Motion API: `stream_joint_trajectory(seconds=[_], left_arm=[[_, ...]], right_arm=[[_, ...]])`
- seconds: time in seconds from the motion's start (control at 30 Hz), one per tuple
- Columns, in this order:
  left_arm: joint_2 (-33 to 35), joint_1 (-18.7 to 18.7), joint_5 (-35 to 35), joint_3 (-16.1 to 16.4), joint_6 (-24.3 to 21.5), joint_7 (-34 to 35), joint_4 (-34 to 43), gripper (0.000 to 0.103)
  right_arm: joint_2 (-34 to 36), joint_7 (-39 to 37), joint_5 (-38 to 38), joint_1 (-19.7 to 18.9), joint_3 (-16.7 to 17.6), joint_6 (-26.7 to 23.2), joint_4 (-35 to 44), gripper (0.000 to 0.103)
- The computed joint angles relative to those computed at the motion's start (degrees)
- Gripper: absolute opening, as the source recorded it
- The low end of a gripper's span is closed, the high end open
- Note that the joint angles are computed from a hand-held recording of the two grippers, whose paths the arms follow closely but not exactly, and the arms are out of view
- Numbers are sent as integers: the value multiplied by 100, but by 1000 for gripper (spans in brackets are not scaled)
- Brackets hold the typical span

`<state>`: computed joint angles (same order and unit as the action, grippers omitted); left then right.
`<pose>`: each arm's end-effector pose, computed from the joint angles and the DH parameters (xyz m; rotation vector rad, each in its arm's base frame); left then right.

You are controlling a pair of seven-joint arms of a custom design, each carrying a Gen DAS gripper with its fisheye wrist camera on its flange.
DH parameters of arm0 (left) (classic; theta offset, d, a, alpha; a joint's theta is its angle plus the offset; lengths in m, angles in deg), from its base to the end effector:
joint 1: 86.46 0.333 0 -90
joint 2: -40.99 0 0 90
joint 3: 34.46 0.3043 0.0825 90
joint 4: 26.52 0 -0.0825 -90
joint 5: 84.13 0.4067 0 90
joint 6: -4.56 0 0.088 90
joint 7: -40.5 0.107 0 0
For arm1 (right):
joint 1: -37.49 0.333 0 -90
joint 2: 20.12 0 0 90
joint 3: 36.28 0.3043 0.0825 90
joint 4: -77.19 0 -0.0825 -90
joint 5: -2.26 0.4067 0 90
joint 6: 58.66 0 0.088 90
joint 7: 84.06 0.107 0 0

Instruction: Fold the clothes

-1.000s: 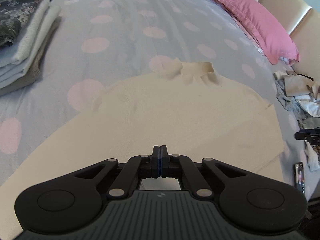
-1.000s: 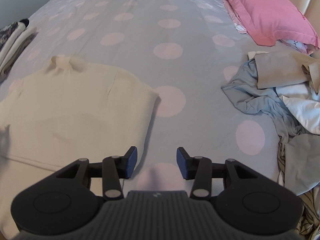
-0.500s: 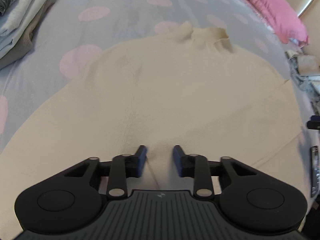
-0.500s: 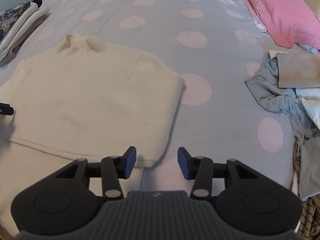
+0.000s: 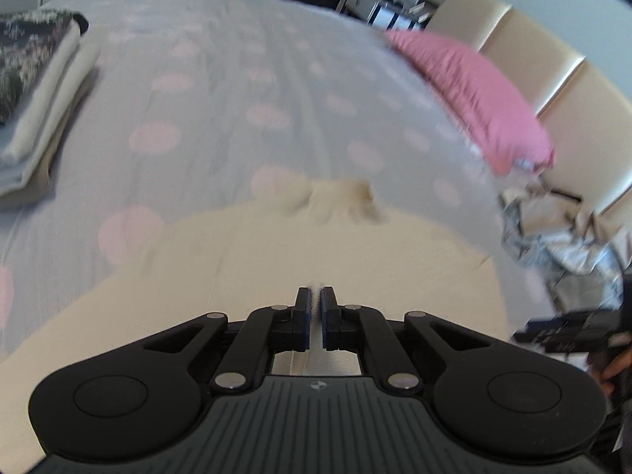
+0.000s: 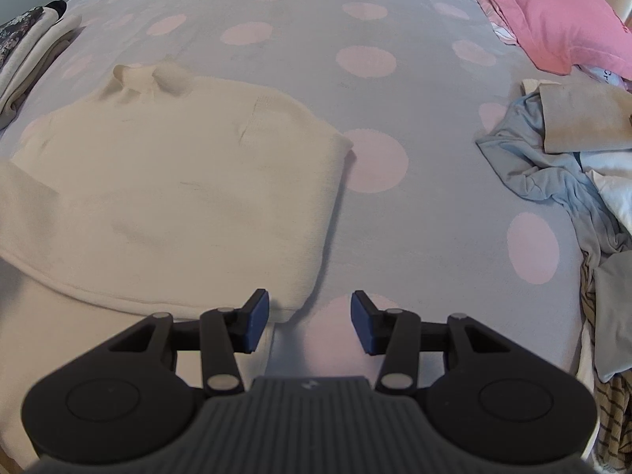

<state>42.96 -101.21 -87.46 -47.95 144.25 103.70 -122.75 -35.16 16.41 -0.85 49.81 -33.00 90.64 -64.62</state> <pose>0.5683 -0.3025 0.6367 -1.9863 1.9702 -1.0382 0.4795 0.1352 0.4055 -2.1165 1.8546 -0.3585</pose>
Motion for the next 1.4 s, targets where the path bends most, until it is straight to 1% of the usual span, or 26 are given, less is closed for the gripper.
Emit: stream_joint_trajectory(seconds=[0.13,0.27,0.37,0.53,0.6,0.7,0.73,0.8,0.83,0.9,0.93,1.0,1.03,1.13,1.2,1.23,1.3,1.33,1.4], left_arm=[[-34,54,376,75,73,-379,36,3],[-81,183,443,158,-34,-785,-114,3],[-116,255,358,175,-93,-749,-292,3],[-95,298,351,171,-157,-755,-413,3],[-93,307,341,170,-177,-756,-431,3],[-91,318,299,171,-172,-730,-438,3],[-94,322,284,172,-160,-725,-447,3],[-101,328,257,173,-144,-719,-466,3],[-104,329,245,173,-144,-720,-476,3],[-114,333,224,174,-133,-738,-494,3],[-127,336,226,175,-113,-761,-508,3],[-148,347,187,182,-78,-792,-531,3],[-154,357,126,188,-65,-794,-537,3],[-112,371,65,192,-120,-797,-512,3],[-61,363,145,185,-106,-799,-545,4],[-53,361,186,184,-26,-792,-615,6],[-63,359,283,188,175,-816,-788,9],[-94,369,251,196,277,-799,-899,14],[-130,396,90,211,259,-756,-996,20]], right_arm=[[-27,138,-81,-39,38,144,-61,49],[-22,302,-235,-93,68,237,-79,48],[29,32,-50,43,-2,260,-69,44],[182,-450,139,258,32,390,-84,42],[257,-363,-47,238,142,494,-70,42],[395,110,-717,95,344,562,41,42],[432,238,-862,81,365,585,84,42],[510,269,-874,121,301,716,142,42],[551,230,-804,152,258,740,169,41],[630,106,-590,219,178,717,223,27],[649,121,-530,228,165,673,243,11],[597,507,-742,139,216,589,238,10],[551,590,-690,135,192,580,222,9],[503,506,-170,170,27,490,229,9],[577,538,-14,148,2,387,272,9],[615,536,25,145,3,361,288,9],[561,261,171,111,-104,378,216,9],[546,172,179,85,-118,400,188,9],[579,103,187,48,-113,463,153,9]])
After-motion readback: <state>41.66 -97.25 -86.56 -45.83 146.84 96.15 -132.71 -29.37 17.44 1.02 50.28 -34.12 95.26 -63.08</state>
